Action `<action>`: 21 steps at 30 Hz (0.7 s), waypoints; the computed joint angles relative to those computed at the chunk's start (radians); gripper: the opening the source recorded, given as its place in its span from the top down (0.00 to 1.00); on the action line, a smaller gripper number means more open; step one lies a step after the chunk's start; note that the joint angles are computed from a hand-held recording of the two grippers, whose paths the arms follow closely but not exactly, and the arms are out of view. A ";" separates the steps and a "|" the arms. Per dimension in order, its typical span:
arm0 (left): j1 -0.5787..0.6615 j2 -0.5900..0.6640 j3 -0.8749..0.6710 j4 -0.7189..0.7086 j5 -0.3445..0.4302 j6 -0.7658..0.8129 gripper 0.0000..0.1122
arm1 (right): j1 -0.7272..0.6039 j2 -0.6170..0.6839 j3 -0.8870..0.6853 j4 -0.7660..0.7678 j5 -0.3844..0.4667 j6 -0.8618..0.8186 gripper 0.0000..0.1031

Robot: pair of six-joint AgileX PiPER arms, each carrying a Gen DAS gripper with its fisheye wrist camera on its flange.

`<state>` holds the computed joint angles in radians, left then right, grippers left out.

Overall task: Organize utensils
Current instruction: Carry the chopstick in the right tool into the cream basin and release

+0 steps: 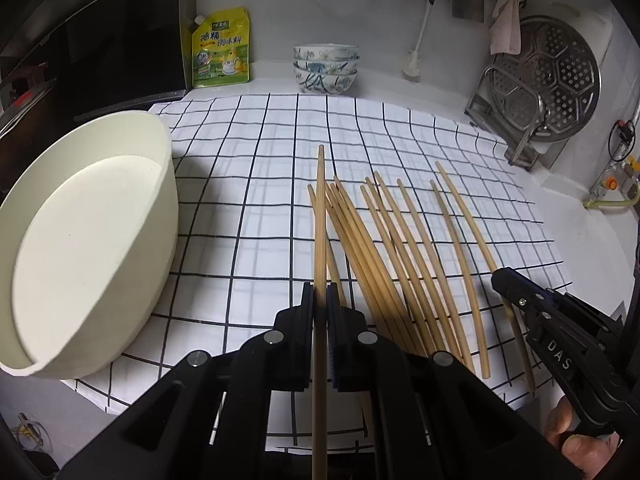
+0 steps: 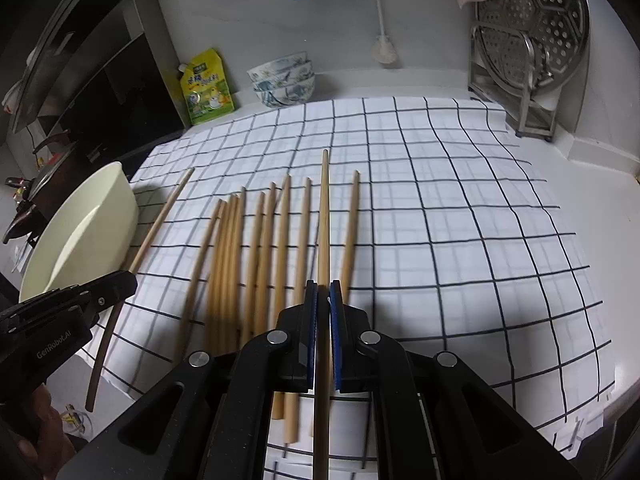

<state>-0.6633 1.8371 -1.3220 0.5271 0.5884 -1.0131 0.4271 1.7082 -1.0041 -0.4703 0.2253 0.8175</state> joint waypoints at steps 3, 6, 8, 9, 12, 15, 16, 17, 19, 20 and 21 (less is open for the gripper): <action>0.021 -0.045 0.032 -0.005 -0.022 0.013 0.94 | 0.028 -0.002 -0.037 0.019 0.012 -0.014 0.94; 0.053 -0.112 0.077 0.009 -0.046 0.007 0.94 | 0.069 0.008 -0.095 -0.009 0.035 0.009 0.94; 0.081 -0.160 0.101 0.013 -0.058 0.018 0.94 | 0.097 0.024 -0.149 0.019 0.048 -0.026 0.94; 0.096 -0.182 0.109 0.010 -0.062 0.030 0.94 | 0.110 0.035 -0.180 0.050 0.054 -0.060 0.94; 0.139 -0.240 0.134 0.032 -0.062 0.039 0.94 | 0.146 0.078 -0.282 0.143 0.074 -0.164 0.94; 0.204 -0.292 0.165 0.061 -0.061 0.045 0.94 | 0.184 0.151 -0.421 0.269 0.103 -0.299 0.94; 0.235 -0.305 0.174 0.062 -0.062 0.055 0.94 | 0.196 0.175 -0.464 0.301 0.116 -0.332 0.94; 0.262 -0.314 0.183 0.063 -0.063 0.063 0.94 | 0.209 0.218 -0.535 0.359 0.140 -0.392 0.94; 0.313 -0.324 0.197 0.064 -0.067 0.078 0.94 | 0.237 0.295 -0.662 0.415 0.193 -0.454 0.94; 0.347 -0.329 0.210 0.065 -0.072 0.087 0.94 | 0.250 0.328 -0.714 0.435 0.216 -0.477 0.94; 0.374 -0.328 0.215 0.061 -0.076 0.098 0.94 | 0.261 0.374 -0.789 0.464 0.254 -0.507 0.94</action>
<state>-0.2892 1.5089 -1.1071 0.5881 0.5126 -0.9154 0.6879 2.0826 -1.7934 -0.0064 0.4790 0.3106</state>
